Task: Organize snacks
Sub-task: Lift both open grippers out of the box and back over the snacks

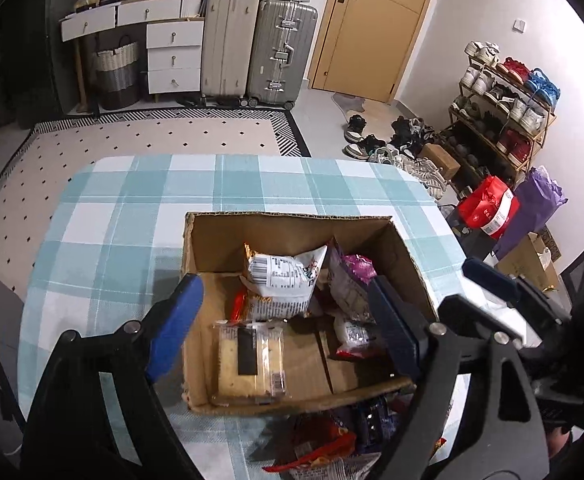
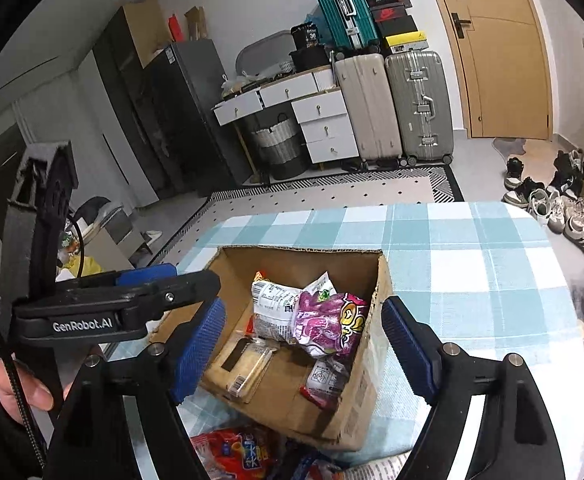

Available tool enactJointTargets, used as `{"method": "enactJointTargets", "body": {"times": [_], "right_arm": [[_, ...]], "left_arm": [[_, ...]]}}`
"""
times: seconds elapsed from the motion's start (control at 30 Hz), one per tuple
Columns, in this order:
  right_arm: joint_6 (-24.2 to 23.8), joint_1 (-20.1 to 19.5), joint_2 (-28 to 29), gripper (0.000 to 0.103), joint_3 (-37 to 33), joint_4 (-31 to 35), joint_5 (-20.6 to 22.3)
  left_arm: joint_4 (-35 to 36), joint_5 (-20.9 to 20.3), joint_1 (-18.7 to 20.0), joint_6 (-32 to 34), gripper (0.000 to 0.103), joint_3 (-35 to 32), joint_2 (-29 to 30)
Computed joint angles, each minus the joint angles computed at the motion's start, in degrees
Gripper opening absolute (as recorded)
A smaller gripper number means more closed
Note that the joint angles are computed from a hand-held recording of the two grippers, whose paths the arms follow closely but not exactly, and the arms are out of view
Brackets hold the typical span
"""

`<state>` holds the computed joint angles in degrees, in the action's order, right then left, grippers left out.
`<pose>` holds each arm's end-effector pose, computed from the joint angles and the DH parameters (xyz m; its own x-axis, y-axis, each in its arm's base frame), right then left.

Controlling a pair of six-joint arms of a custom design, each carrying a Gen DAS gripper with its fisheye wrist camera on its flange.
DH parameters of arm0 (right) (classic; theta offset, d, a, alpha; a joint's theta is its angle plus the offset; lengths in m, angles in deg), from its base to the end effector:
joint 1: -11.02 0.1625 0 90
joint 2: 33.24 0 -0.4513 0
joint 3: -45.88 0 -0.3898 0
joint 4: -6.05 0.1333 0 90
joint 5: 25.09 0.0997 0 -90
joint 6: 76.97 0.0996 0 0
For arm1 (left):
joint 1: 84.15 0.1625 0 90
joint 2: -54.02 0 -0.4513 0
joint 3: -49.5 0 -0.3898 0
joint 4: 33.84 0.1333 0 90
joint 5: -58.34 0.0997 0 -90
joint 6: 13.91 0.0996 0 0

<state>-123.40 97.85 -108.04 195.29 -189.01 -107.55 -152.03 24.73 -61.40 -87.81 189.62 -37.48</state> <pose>0.1264 -0.3653 0.1876 -0.7193 -0.6316 0.2892 -0.6870 0.5849 -0.4313 -0.2115 -0.3232 0.2347 -0.8153 -0.1754 -0.5518 0.2916 0.6990 -0.6530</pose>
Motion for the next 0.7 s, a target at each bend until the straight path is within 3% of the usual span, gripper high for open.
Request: {"method": "enactJointTargets", "body": {"times": [0.37,0.7], "right_arm": [[-2.15,-0.75,-11.78,0.085,4.56,5.82,2.45],[-4.96,-3.14,-26.52,0.09,9.41,13.74,4.92]], "left_arm": [[21.39,-2.78,-9.75,-17.66,0.083,-2.28,-2.92],[33.53,-7.52,-19.53,-29.36,0.086,-3.76,-2.52]]}}
